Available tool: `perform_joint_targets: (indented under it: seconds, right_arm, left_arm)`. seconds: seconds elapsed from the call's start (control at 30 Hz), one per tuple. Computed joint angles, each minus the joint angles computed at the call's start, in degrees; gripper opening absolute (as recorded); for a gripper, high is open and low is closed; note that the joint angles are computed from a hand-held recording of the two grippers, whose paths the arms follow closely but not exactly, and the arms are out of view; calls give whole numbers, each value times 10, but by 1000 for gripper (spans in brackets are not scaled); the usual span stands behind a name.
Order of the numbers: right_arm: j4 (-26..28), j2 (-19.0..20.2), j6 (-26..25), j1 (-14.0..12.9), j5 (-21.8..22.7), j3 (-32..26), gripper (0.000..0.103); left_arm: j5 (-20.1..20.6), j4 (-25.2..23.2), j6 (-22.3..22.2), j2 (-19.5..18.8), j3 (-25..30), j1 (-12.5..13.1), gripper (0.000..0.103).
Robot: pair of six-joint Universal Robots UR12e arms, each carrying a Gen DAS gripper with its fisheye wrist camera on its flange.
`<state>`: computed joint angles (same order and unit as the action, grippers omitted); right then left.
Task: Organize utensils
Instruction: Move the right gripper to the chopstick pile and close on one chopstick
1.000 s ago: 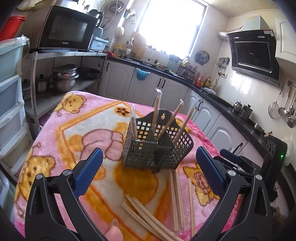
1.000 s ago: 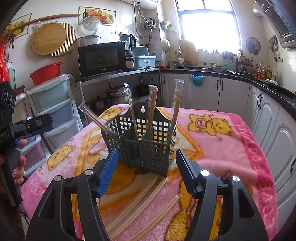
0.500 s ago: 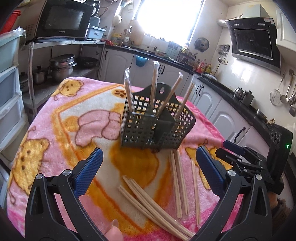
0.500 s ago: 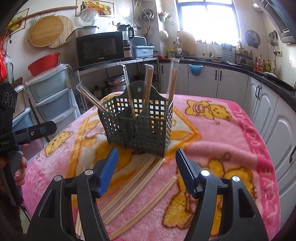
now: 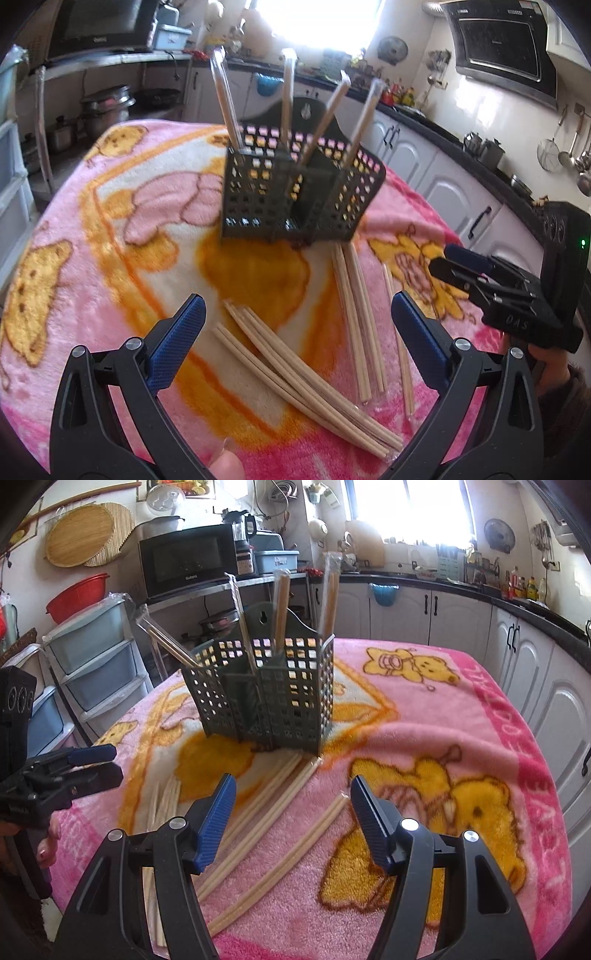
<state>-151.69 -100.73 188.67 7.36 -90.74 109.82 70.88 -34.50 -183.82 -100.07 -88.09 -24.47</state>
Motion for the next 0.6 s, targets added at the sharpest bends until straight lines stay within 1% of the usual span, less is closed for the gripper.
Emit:
perform_joint_targets:
  seconds: [0.03, 0.1, 0.2, 0.4, 0.6]
  right_arm:
    - [2, 0, 1, -1, 0, 1, 62]
    - [4, 0, 2, -2, -1, 2, 62]
    - [7, 0, 3, -4, -2, 3, 62]
    - [11, 1, 6, -13, 2, 6, 62]
    - [34, 8, 10, -20, 4, 2, 62]
  left_arm:
    - [-3, -4, 1, -1, 0, 0, 88]
    - [-14, -17, 7, -5, 4, 2, 70]
    - [-23, -45, 9, -14, 11, 4, 61]
    - [-18, -67, 11, -25, 21, 5, 55]
    - [-18, -80, 18, -36, 31, 7, 50]
